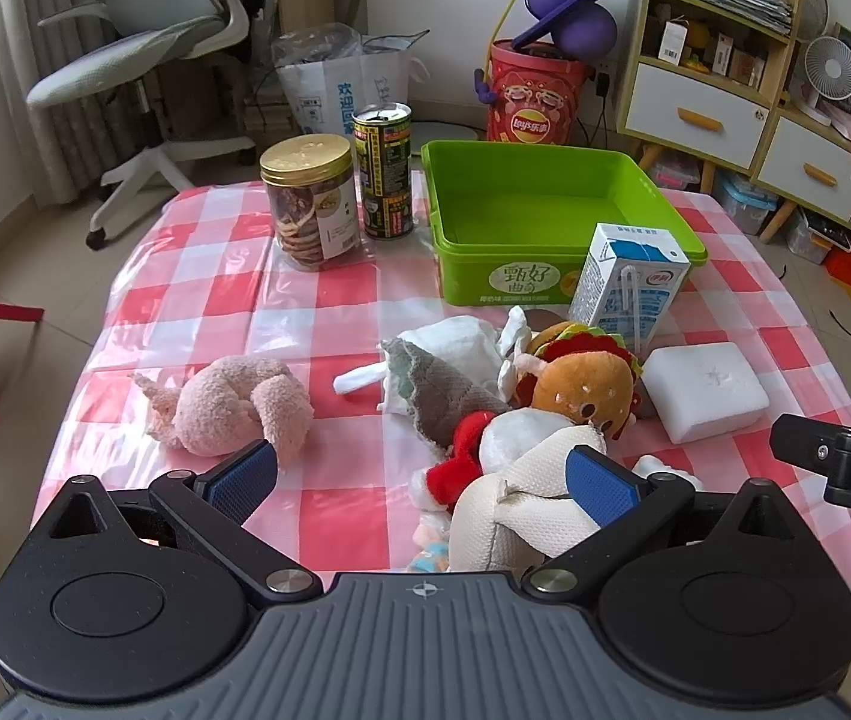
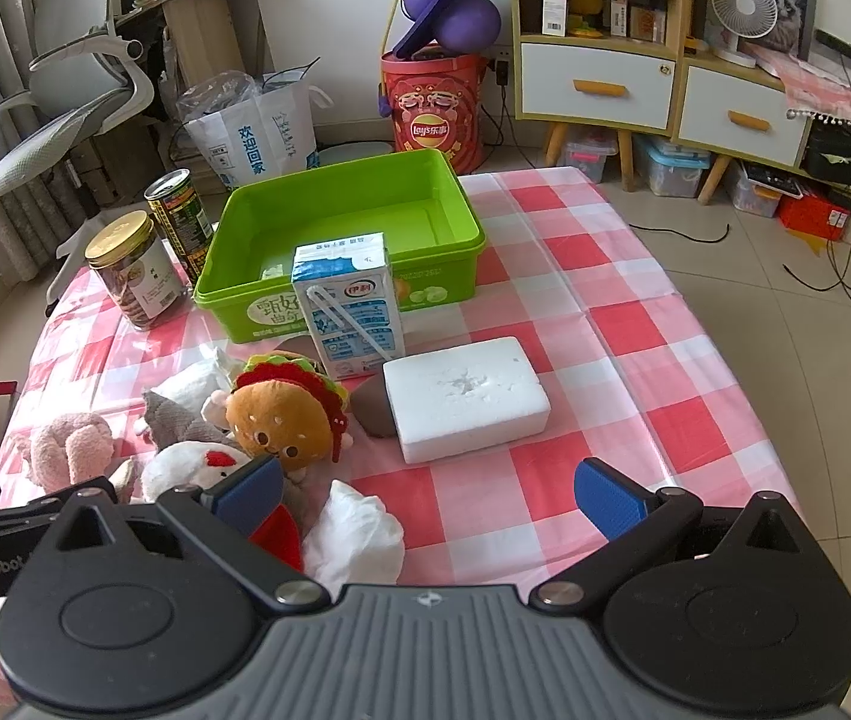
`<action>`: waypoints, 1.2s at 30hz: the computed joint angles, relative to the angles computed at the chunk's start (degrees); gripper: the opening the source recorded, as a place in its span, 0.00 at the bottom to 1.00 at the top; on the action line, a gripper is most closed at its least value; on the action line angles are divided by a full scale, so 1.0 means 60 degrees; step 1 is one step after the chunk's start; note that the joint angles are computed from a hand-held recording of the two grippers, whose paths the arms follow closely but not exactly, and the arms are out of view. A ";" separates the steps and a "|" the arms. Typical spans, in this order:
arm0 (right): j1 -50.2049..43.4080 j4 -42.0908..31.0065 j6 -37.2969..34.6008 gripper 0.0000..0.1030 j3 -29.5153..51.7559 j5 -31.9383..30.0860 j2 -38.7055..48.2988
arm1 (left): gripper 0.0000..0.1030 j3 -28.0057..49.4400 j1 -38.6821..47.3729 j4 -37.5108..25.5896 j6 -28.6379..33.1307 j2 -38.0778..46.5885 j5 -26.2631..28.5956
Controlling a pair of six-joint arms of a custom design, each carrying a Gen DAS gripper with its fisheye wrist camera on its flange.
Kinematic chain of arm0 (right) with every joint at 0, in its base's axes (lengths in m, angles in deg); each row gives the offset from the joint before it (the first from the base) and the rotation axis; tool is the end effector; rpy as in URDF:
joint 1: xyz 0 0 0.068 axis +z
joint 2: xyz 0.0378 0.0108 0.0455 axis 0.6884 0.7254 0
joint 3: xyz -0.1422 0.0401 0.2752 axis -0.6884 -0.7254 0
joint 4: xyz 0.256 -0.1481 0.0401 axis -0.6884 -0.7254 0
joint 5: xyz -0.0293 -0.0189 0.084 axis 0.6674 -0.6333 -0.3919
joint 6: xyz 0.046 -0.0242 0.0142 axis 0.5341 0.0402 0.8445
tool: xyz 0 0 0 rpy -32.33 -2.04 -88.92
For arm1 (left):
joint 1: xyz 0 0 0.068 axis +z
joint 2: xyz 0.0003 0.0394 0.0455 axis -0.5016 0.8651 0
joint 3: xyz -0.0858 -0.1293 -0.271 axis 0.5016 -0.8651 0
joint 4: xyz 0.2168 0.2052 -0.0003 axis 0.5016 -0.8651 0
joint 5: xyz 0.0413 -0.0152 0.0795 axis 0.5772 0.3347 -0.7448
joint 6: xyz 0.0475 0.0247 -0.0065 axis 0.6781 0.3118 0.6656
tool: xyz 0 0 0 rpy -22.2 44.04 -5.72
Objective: Organize soft objects
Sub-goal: 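Grasp the pink plush with the left tool while the right tool grasps the hamburger plush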
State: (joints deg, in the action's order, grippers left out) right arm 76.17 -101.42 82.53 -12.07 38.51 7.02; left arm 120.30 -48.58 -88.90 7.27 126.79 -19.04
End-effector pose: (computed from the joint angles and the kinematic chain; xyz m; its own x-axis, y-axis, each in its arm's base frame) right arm 0.2350 0.1396 0.2592 -0.7817 0.1011 -0.6155 0.0234 0.9908 0.1331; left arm 0.2298 -0.0670 0.2669 -0.7754 -0.0502 -0.6295 -0.0791 0.9967 0.0179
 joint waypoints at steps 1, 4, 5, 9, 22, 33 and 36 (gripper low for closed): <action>-0.0001 0.0006 0.0002 0.85 -0.0012 -0.0002 -0.0011 | 0.95 0.0008 0.0027 -0.0005 0.0004 -0.0004 0.0042; -0.0005 0.0015 -0.0002 0.85 -0.0017 -0.0005 -0.0008 | 0.95 0.0059 0.0165 -0.0019 0.0097 0.0020 0.0195; -0.0005 0.0015 -0.0002 0.85 -0.0017 -0.0005 -0.0008 | 0.95 0.0073 0.0218 -0.0020 0.0140 0.0026 0.0248; -0.0151 0.0085 -0.0060 0.85 0.0055 -0.0083 0.0046 | 0.95 0.0297 0.0662 -0.0260 0.0296 0.0043 0.0617; -0.1664 0.2305 -0.0703 0.85 -0.0407 -0.2827 0.1002 | 0.95 -0.0074 0.2932 0.1570 0.2342 0.0310 0.2461; -0.2209 0.4087 0.0057 0.85 -0.0083 -0.5211 0.3157 | 0.93 -0.0584 0.4879 0.3539 0.3173 0.2562 0.3130; -0.2065 0.4369 0.0381 0.83 0.0070 -0.5297 0.3542 | 0.92 -0.0514 0.5058 0.3650 0.3308 0.2919 0.3391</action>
State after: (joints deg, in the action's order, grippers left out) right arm 63.78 -75.20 84.82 -11.65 6.73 28.27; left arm 117.22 -18.23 -67.01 27.12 144.30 1.31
